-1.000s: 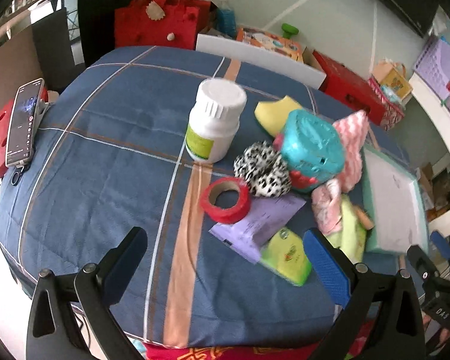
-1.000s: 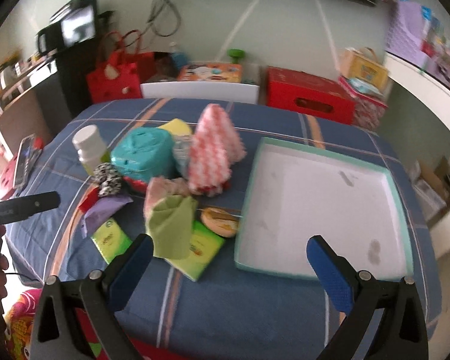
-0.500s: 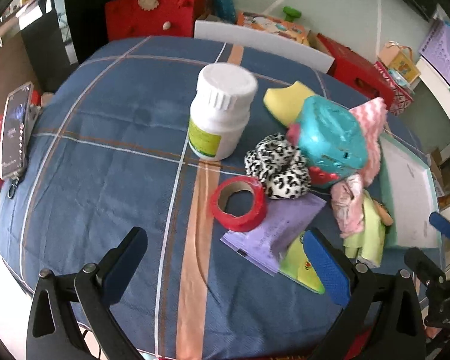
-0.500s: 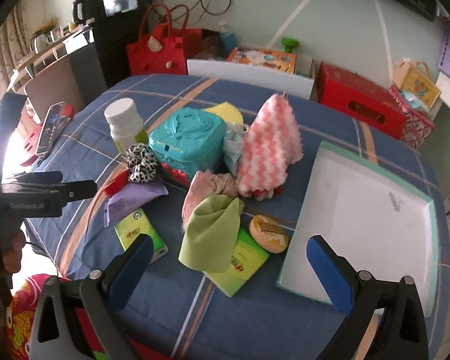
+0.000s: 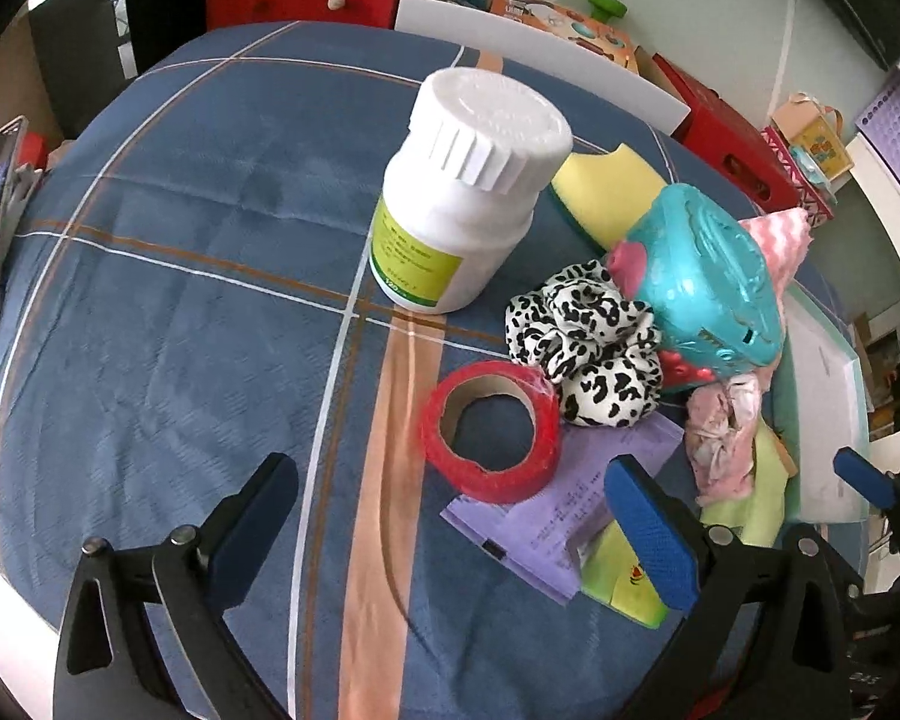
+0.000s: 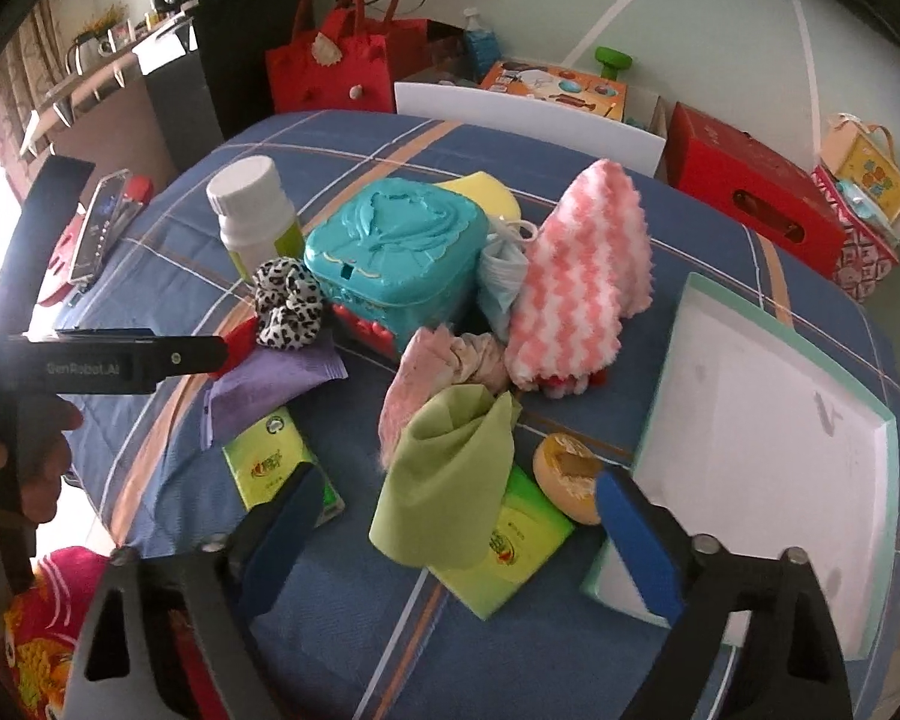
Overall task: Organize soft objects
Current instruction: 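Reach the right gripper to the lime-green cloth and close on it, then drop the lime-green cloth in the tray with the right gripper while the left grasps the red tape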
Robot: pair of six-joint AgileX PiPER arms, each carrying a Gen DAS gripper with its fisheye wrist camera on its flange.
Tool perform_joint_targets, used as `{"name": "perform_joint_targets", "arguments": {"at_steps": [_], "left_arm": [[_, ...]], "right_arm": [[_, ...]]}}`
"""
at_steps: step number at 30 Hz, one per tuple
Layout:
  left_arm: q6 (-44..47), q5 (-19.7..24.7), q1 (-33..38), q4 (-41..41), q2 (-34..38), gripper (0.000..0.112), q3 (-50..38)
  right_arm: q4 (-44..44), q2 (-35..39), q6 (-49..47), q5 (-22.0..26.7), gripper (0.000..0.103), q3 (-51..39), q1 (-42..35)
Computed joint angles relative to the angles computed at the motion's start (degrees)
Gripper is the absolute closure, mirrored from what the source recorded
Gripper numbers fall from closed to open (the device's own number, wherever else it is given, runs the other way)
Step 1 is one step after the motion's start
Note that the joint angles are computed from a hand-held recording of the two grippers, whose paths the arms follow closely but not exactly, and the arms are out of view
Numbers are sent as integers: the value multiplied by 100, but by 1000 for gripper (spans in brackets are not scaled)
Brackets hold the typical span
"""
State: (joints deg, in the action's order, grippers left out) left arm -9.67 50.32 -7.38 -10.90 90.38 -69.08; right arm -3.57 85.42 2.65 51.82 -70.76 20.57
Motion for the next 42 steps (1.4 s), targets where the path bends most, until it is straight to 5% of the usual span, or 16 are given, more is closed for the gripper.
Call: {"name": "perform_joint_targets", "arguments": {"at_steps": [12,20,42], "left_arm": [[612,-317,115,-720,482,46,-117],[803,-431,123,-917,693,59,-175],[136,-45,136,-261,-197,60,135]], "right_arm": [[392,133,-258,-283,66,321,-113],[674,64,-411,-418,88,462,-271],[1249,-389,-657,-548,99,374,-835]]}}
